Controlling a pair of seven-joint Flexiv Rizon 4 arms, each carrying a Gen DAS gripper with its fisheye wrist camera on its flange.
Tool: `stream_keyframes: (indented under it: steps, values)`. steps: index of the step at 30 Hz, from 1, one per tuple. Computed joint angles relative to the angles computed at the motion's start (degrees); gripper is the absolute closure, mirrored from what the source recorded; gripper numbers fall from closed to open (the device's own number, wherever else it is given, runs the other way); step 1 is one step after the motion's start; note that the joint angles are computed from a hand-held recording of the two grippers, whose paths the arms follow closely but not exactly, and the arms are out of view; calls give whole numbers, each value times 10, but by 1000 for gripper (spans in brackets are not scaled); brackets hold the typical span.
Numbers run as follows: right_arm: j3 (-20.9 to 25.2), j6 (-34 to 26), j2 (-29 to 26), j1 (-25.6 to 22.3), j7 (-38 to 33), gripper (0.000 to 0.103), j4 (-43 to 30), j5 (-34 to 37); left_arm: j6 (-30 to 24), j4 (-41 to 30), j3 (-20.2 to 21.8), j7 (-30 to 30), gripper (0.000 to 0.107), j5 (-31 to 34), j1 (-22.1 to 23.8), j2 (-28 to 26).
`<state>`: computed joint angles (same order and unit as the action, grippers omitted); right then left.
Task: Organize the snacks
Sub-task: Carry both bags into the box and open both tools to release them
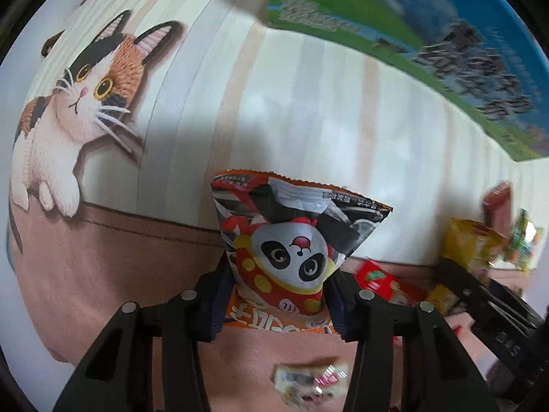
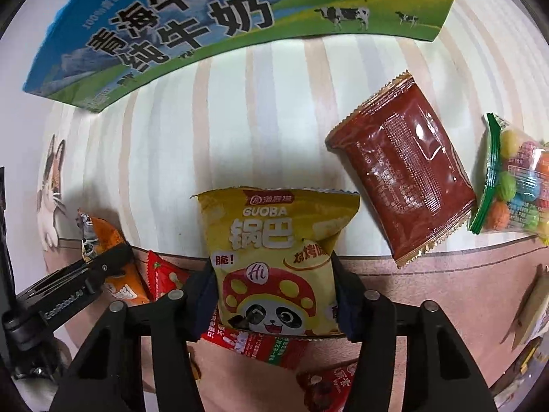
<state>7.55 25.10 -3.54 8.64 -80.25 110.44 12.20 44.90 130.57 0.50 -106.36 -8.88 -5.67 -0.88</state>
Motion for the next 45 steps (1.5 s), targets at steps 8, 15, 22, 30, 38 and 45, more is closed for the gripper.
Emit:
stream_keyframes:
  steps: [8, 15, 22, 30, 38, 45]
  values:
    - [-18, -67, 41, -20, -28, 49, -53, 91, -18, -14, -3, 29, 62, -60, -17, 82]
    - [-49, -109, 36, -40, -52, 49, -177, 150, -49, -116, -1, 83, 62, -113, -12, 80]
    - [-45, -99, -72, -41, -25, 49, -350, 116, -114, -302, -12, 117, 61, -52, 22, -36]
    - [-26, -137, -223, -34, 28, 49, -502, 16, -245, -551, -7, 103, 61, 39, 30, -223]
    - [-15, -164, -268, -41, 46, 49, -504, -20, -357, -723, 12, 112, 61, 88, 18, -358]
    - [-10, -180, -279, -35, 33, 45, -496, -41, -411, -784, 21, 116, 59, 95, 20, -409]
